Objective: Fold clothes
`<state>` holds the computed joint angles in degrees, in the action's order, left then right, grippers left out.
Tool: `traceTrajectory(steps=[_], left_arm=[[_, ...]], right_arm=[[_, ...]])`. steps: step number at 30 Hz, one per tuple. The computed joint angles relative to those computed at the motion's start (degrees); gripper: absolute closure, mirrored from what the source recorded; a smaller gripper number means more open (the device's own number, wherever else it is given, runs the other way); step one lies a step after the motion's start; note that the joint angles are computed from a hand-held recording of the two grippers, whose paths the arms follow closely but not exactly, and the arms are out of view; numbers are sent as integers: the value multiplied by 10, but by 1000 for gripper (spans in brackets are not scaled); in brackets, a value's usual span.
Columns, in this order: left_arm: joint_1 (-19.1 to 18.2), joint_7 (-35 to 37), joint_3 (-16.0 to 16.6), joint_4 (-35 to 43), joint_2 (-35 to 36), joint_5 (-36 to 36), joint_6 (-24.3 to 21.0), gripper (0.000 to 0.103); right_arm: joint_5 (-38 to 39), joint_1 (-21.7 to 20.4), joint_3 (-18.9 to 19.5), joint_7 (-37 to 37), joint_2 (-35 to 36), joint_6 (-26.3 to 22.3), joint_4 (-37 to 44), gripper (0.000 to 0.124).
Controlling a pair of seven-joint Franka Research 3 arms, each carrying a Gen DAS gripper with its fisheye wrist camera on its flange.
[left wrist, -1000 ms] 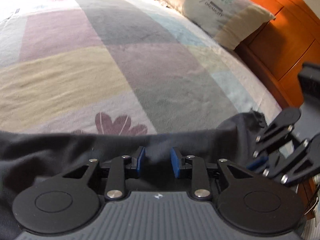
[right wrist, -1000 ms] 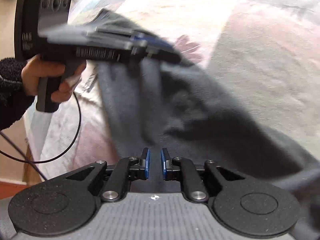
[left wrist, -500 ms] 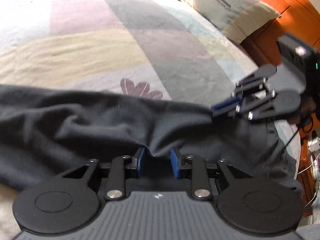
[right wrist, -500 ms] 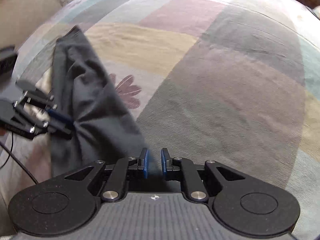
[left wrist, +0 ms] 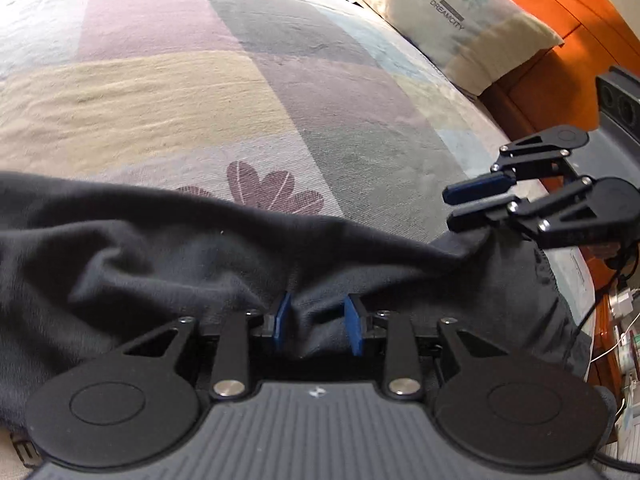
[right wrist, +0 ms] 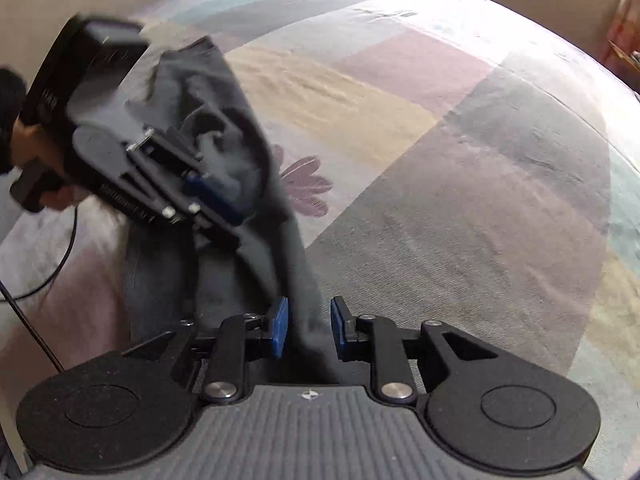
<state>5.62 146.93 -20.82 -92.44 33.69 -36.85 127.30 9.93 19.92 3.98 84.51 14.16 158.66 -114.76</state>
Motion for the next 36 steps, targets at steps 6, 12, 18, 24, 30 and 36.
traceTrajectory(steps=[6, 12, 18, 24, 30, 36], left_arm=[[-1, 4, -1, 0, 2, 2, 2, 72], [3, 10, -2, -17, -10, -6, 10, 72], [-3, 8, 3, -43, -40, -2, 33, 73], [-4, -1, 16, -56, -54, 2, 22, 72], [-1, -18, 25, -57, -57, 14, 5, 72], [10, -17, 34, -74, -71, 17, -14, 72]], right_arm=[[56, -31, 21, -59, 41, -45, 39, 97], [51, -10, 14, -75, 43, -36, 22, 96], [63, -13, 22, -107, 43, -71, 35, 100], [-34, 29, -38, 9, 34, -6, 28, 119], [-147, 38, -82, 155, 49, -8, 49, 123], [3, -34, 17, 25, 47, -12, 62, 114]])
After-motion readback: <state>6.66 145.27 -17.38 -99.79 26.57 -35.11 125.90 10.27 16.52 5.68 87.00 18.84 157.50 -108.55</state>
